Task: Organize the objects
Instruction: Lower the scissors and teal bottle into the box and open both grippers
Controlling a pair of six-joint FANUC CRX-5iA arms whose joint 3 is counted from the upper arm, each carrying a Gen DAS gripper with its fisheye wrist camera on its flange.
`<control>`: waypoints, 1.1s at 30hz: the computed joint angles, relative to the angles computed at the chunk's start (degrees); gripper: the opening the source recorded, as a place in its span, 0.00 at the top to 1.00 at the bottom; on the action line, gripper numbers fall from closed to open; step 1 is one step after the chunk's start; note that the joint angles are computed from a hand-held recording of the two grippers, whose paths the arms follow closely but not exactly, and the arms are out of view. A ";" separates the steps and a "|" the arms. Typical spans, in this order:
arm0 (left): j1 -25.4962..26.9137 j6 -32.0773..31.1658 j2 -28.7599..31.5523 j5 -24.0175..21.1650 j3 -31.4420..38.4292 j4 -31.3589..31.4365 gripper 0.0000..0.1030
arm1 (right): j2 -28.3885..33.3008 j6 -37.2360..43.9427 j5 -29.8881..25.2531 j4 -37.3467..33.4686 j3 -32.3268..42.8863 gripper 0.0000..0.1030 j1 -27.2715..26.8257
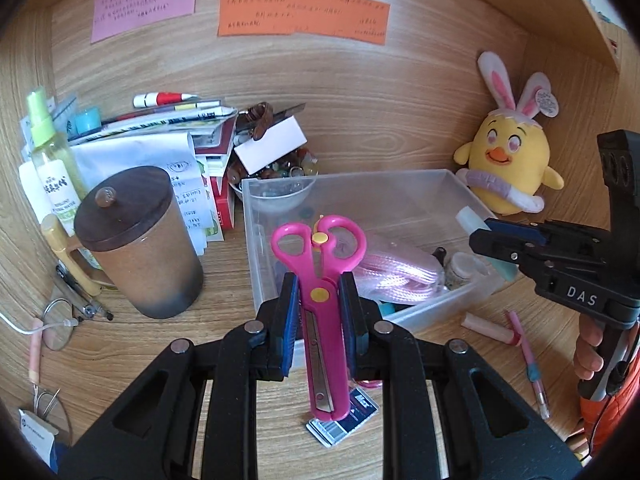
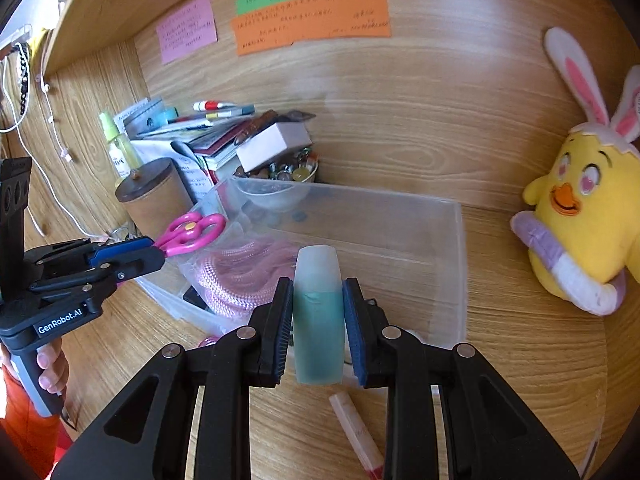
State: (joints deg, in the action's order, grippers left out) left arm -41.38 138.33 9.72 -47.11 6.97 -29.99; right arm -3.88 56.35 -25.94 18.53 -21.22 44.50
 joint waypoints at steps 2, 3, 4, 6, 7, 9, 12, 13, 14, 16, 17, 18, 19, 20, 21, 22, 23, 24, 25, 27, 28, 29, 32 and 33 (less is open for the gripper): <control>0.63 -1.13 0.53 0.31 0.16 1.26 0.81 | 0.97 0.61 -0.47 -0.28 0.81 0.78 0.16; 0.97 -1.71 0.74 0.60 0.13 1.93 0.81 | 1.69 1.34 -0.83 -0.74 1.46 0.78 0.25; 1.31 -2.35 0.94 0.87 0.13 2.61 0.81 | 2.08 1.83 -1.08 -1.05 1.80 0.78 0.31; 1.80 -2.82 1.26 1.24 0.07 3.50 0.81 | 2.88 2.01 -1.47 -0.92 2.28 0.78 0.49; 2.14 -3.29 1.34 1.55 -0.09 4.16 0.81 | 3.26 1.91 -1.61 -0.66 2.47 0.78 0.58; 2.50 -3.60 1.56 1.85 -0.16 4.71 0.81 | 3.97 2.70 -2.10 -1.50 3.21 0.78 0.54; 2.78 -3.54 1.56 2.35 -0.45 5.13 0.81 | 4.62 4.81 -3.12 -3.70 4.40 0.78 0.37; 2.74 -3.19 1.48 2.41 -0.51 4.93 0.81 | 4.74 5.66 -3.39 -4.47 4.72 0.78 0.35; 2.57 -2.66 1.42 2.40 -0.48 4.43 0.81 | 4.74 6.48 -3.67 -5.06 4.93 0.78 0.36; 2.26 -2.29 1.14 2.52 -0.55 3.70 0.81 | 4.49 6.32 -3.70 -4.49 4.64 0.78 0.60; 2.19 -2.33 1.04 2.54 -0.56 3.65 0.81 | 4.27 5.79 -3.63 -3.69 4.29 0.78 0.77; 2.10 -2.34 0.89 2.60 -0.61 3.59 0.80 | 3.97 5.64 -3.54 -3.36 4.05 0.78 0.87; 1.98 -2.33 0.72 2.64 -0.65 3.48 0.80 | 3.78 5.77 -3.47 -3.47 4.00 0.77 0.91; 1.78 -2.06 0.51 2.56 -0.67 3.14 0.79 | 3.47 6.18 -3.37 -3.84 3.93 0.77 0.92; 1.65 -1.83 0.33 2.54 -0.69 2.88 0.76 | 3.06 6.49 -3.28 -4.10 3.76 0.76 0.96; 1.47 -1.46 0.06 2.63 -0.82 2.56 0.73 | 2.52 6.42 -3.07 -3.99 3.36 0.75 1.05; 1.18 -0.87 -0.19 2.54 -0.87 2.01 0.68 | 2.08 6.13 -2.77 -3.61 2.92 0.72 1.15; 0.81 -0.20 -0.46 2.42 -0.91 1.26 0.64 | 1.44 5.47 -2.39 -2.83 2.23 0.71 1.32; 0.43 0.32 -0.74 2.32 -0.97 0.53 0.62 | 0.79 4.64 -2.01 -1.96 1.50 0.67 1.51; -0.44 1.22 -1.19 1.85 -0.91 -0.90 0.56 | -0.63 2.45 -1.23 0.60 -0.29 0.63 1.91; -1.08 1.81 -1.34 1.27 -0.72 -1.97 0.54 | -1.29 1.53 -0.97 1.76 -1.09 0.60 2.09; -1.71 2.46 -1.42 0.58 -0.46 -2.99 0.48 | -2.00 0.38 -0.72 3.03 -1.96 0.56 2.28; -3.46 4.06 -1.85 -0.88 -0.14 -5.57 0.38 | -4.10 -3.53 -0.01 7.41 -4.79 0.47 2.87; -4.00 4.34 -2.03 -1.29 -0.13 -6.13 0.34 | -4.93 -5.75 0.10 10.02 -6.10 0.45 3.13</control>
State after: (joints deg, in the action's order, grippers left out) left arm -45.38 142.68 7.69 -48.40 6.83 -36.13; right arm -8.81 50.60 -25.85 28.55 -27.32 47.63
